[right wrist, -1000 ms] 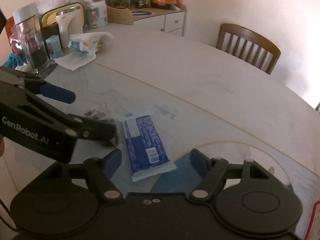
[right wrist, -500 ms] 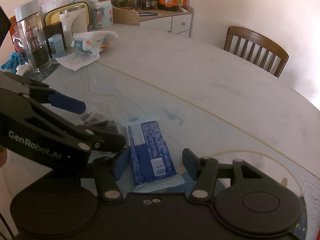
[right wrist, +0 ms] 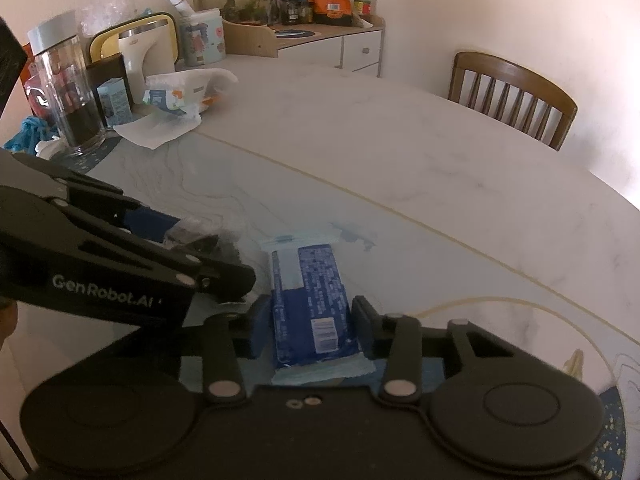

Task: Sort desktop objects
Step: 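Grasp the blue wrapped packet with the right gripper while the left grasps the black bag, then carry the blue packet and black bag with both grippers over the red box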

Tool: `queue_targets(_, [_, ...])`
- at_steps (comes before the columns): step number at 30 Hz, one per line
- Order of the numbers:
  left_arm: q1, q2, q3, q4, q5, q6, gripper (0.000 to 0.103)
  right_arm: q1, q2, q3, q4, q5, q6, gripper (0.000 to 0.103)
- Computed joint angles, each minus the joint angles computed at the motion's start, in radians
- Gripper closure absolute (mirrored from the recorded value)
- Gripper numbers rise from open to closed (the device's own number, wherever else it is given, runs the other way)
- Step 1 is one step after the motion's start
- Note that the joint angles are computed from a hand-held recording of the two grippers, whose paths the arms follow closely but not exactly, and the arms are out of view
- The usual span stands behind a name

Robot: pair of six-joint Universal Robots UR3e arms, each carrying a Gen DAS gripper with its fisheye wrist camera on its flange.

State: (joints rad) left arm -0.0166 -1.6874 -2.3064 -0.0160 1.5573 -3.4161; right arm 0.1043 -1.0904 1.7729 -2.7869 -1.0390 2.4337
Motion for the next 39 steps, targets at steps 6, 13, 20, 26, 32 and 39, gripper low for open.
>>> queue_targets(6, [0.002,0.024,-0.002,-0.023,-0.009,0.005,0.059,0.005,-0.014,0.012,-0.011,-0.029,0.024,0.067])
queue_targets(13, [-0.012,0.052,-0.006,-0.041,-0.009,0.001,0.059,-0.013,-0.063,0.062,-0.015,-0.044,0.038,0.067])
queue_targets(20, [-0.043,0.081,-0.005,-0.065,0.007,-0.019,0.059,-0.054,-0.136,0.131,-0.017,-0.032,0.042,0.067])
queue_targets(26, [-0.079,0.126,-0.005,-0.108,0.022,-0.044,0.059,-0.102,-0.213,0.200,0.000,-0.008,0.040,0.067])
queue_targets(32, [-0.130,0.187,0.010,-0.181,0.036,-0.073,0.059,-0.155,-0.327,0.268,0.069,0.010,0.028,0.067])
queue_targets(39, [-0.214,0.224,0.058,-0.262,0.061,-0.114,0.059,-0.251,-0.495,0.340,0.206,0.054,-0.024,0.067])
